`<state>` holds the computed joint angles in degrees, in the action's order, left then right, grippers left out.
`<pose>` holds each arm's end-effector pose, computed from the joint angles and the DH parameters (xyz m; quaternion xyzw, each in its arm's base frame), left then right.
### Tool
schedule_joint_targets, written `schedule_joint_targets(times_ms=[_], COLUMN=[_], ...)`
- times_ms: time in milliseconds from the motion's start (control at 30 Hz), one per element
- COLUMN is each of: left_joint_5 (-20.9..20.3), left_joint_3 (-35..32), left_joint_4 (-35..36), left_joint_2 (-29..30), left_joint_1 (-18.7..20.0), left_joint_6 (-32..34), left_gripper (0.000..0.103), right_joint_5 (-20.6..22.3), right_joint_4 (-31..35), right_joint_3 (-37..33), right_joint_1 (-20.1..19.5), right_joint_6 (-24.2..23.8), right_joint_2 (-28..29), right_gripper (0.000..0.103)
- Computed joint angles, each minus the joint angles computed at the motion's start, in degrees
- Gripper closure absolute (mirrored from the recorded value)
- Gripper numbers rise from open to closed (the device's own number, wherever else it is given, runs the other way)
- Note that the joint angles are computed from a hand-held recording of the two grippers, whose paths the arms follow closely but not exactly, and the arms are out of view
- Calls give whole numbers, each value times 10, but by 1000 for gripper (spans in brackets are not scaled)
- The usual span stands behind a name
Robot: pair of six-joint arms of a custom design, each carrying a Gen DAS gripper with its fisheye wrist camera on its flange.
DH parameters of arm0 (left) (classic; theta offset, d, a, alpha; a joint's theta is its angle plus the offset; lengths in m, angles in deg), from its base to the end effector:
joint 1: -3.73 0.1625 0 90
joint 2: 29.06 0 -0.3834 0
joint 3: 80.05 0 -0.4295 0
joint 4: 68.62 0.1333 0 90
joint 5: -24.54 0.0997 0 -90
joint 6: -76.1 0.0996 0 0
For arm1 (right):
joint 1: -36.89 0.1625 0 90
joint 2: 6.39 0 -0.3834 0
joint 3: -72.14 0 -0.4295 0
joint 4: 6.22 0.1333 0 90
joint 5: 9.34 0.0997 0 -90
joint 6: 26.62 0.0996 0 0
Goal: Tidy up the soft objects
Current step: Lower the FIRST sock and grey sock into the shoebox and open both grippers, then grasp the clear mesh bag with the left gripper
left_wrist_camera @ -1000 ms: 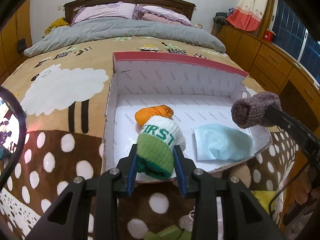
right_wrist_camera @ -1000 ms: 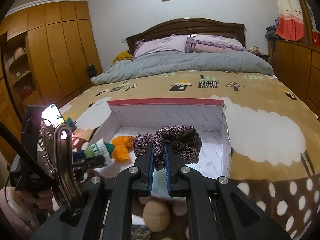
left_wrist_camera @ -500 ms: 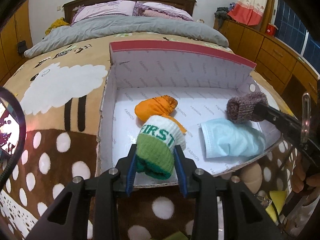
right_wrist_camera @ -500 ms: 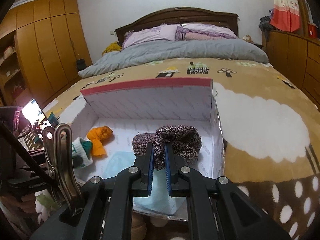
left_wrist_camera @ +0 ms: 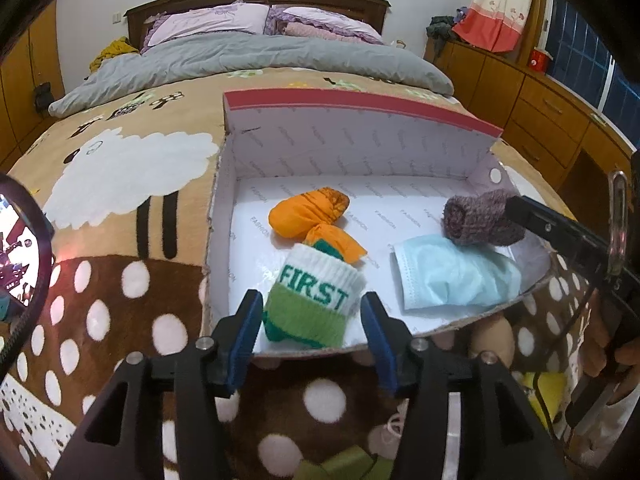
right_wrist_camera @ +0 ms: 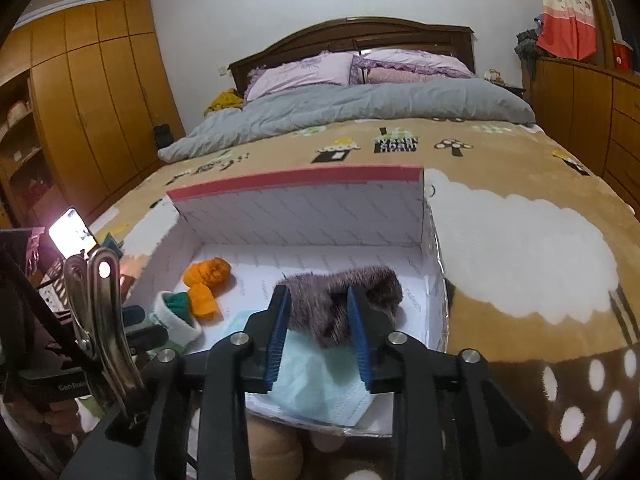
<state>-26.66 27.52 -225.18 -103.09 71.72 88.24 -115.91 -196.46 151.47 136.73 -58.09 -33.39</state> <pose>-0.0394 -0.6198 0.2830 0.1753 0.8922 -0.2945 0.2942 0.2301 -0.7129 0.0066 0.2642 -0.8668 0.3699 0.2047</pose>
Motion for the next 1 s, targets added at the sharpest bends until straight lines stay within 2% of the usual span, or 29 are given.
schedule_joint_targets(times_ms=[467,1000], left_joint_5=[-16,-27], left_joint_3=[42,83], left_joint_4=[27,66], left_joint_2=[-59,-94], left_joint_1=[-19,-34], left_joint_6=[-17,-36], left_gripper=[48,48], right_joint_5=[-4,-10], right_joint_4=[-34,-81], right_joint_3=[78,173], right_joint_1=[12,16], right_joint_6=[0,10], right_joint_2=[-43,-86], right_gripper=[68,68])
